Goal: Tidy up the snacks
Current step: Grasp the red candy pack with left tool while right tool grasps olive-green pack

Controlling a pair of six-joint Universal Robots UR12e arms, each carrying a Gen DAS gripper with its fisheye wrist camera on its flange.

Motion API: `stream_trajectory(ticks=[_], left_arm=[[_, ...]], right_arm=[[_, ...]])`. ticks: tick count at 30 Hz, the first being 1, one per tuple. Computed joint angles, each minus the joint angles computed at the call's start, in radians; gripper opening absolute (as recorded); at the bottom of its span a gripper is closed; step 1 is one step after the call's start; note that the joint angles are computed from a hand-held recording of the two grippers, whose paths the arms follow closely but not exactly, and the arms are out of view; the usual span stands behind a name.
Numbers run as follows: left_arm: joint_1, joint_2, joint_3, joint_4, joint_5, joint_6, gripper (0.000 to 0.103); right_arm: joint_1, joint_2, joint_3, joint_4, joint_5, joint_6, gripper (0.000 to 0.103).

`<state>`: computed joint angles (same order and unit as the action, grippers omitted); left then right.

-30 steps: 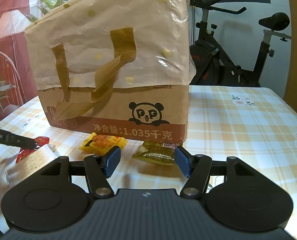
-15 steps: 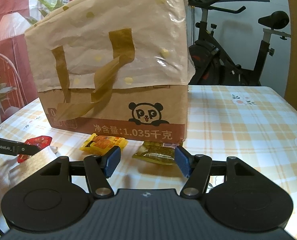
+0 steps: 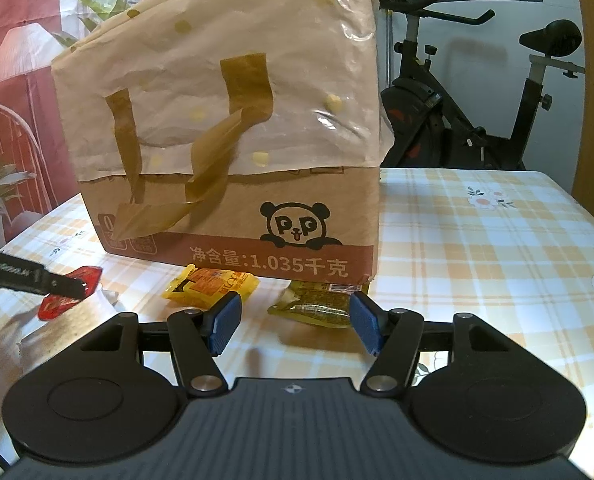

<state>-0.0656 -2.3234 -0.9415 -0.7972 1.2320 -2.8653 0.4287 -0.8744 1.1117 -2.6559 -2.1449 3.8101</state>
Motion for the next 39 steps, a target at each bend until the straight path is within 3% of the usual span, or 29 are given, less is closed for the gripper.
stream_trajectory(ticks=[3,9,12,13,16,17,25,35,39], left_arm=[[-0.010,-0.012,0.014,0.010,0.023,0.018,0.057],[-0.028,-0.014,-0.001,0.068,0.069,0.064,0.067],[-0.025,-0.015,-0.005,0.086,0.057,0.065,0.069],[-0.024,-0.015,-0.004,0.083,0.049,0.073,0.065],[-0.016,-0.008,-0.005,0.067,0.025,0.080,0.032],[-0.014,-0.005,-0.009,0.062,0.025,0.077,0.027],[0.024,0.044,-0.090,0.110,-0.028,0.043,0.024],[0.031,0.060,-0.121,0.150,-0.099,0.054,0.024],[0.037,0.069,-0.137,0.168,-0.125,0.048,0.024]], right_arm=[[-0.001,0.001,-0.002,0.003,0.003,-0.002,0.063],[-0.002,0.000,-0.002,0.006,0.008,0.004,0.063],[-0.002,0.000,-0.002,0.008,0.011,0.007,0.063],[-0.002,0.000,-0.003,0.009,0.012,0.008,0.063],[-0.003,-0.001,-0.002,0.012,0.015,0.010,0.063],[-0.003,-0.001,-0.002,0.013,0.016,0.011,0.063],[-0.006,-0.001,-0.002,0.020,0.024,0.018,0.063],[-0.004,0.002,-0.012,0.052,0.010,0.021,0.063],[-0.004,-0.004,-0.006,0.065,-0.002,0.062,0.074]])
